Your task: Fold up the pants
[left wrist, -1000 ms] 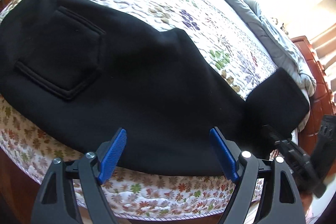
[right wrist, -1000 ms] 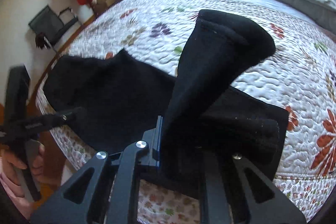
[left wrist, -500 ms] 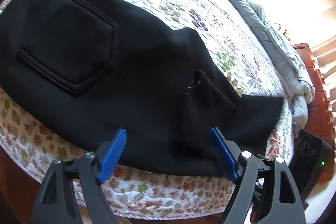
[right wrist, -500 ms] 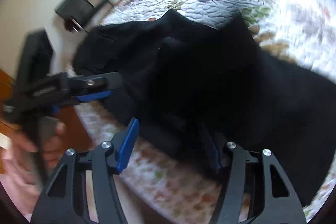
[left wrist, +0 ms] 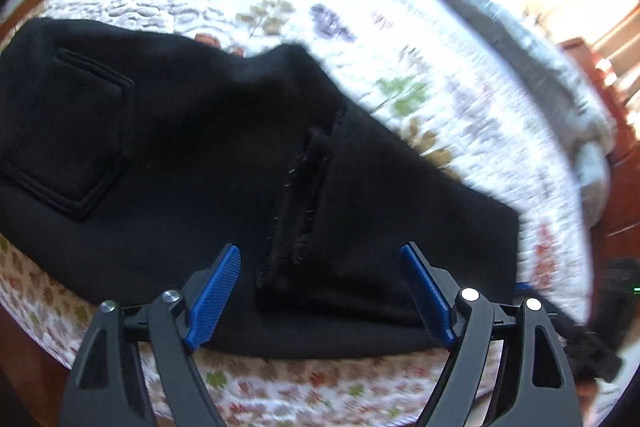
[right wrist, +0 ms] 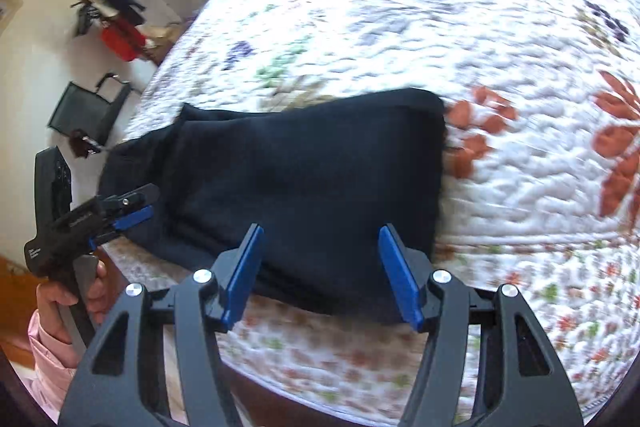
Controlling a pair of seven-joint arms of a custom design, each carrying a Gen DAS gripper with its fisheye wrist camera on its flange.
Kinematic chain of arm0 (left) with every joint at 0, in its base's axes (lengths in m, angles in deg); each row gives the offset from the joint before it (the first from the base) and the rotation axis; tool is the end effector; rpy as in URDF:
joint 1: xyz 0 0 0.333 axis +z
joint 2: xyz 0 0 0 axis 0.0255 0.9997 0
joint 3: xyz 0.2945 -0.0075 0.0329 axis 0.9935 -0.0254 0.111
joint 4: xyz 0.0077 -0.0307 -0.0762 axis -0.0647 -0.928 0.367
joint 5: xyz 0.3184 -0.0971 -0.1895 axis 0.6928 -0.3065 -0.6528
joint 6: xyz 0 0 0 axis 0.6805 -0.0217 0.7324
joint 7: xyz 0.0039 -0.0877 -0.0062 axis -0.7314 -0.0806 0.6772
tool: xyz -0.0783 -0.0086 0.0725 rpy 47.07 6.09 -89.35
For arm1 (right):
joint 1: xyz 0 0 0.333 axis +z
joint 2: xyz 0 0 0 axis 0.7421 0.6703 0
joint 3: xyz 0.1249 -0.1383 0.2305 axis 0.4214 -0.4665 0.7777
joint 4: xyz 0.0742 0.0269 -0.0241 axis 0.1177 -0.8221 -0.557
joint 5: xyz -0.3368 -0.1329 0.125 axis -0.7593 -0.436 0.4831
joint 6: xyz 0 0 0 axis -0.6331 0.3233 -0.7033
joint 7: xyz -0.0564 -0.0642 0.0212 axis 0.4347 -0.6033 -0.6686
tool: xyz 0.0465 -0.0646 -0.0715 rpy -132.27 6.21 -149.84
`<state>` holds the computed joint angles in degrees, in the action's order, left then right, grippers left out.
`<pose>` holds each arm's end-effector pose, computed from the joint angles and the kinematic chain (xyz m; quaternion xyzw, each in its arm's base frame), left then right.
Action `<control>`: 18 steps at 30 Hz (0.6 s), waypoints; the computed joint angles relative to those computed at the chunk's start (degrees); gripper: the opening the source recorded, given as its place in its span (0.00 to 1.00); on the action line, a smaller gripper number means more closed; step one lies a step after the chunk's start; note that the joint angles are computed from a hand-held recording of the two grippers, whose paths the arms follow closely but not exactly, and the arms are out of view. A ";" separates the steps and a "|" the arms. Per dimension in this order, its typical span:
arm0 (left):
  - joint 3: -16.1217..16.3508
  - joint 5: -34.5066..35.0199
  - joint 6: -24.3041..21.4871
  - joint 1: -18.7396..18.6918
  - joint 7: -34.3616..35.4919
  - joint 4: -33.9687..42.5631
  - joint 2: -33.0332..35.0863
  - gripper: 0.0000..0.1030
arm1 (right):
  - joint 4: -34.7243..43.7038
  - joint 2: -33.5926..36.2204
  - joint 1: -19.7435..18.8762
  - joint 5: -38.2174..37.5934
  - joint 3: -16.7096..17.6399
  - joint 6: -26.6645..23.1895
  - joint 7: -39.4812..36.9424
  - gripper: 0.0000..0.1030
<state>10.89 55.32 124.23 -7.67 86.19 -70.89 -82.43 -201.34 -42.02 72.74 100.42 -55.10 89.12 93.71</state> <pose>0.5365 -0.1884 0.4256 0.6969 -0.6774 0.2352 0.0044 0.4753 0.2887 0.4539 -0.6186 0.7302 0.0047 0.2902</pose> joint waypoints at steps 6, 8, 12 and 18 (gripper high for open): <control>-0.06 13.17 -0.92 -1.76 -6.68 2.04 4.10 0.85 | -1.73 1.95 -0.48 -0.57 0.02 -2.14 1.02 0.57; -0.13 13.54 -0.90 -1.87 -6.32 2.08 4.09 0.86 | -2.55 1.58 -0.58 1.52 0.07 -0.82 -0.10 0.57; -0.37 7.46 -0.21 -1.02 -2.85 0.68 1.88 0.85 | -3.73 -0.51 -0.60 6.98 -0.49 0.09 -3.73 0.56; -0.45 -17.17 2.40 -1.39 15.90 -0.11 -2.00 0.85 | -1.75 -0.44 0.64 17.23 -2.36 5.39 -12.25 0.56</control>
<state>10.44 38.15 126.63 -9.05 102.09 -71.00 -84.43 -203.09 -42.46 73.38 117.65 -57.45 94.51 81.47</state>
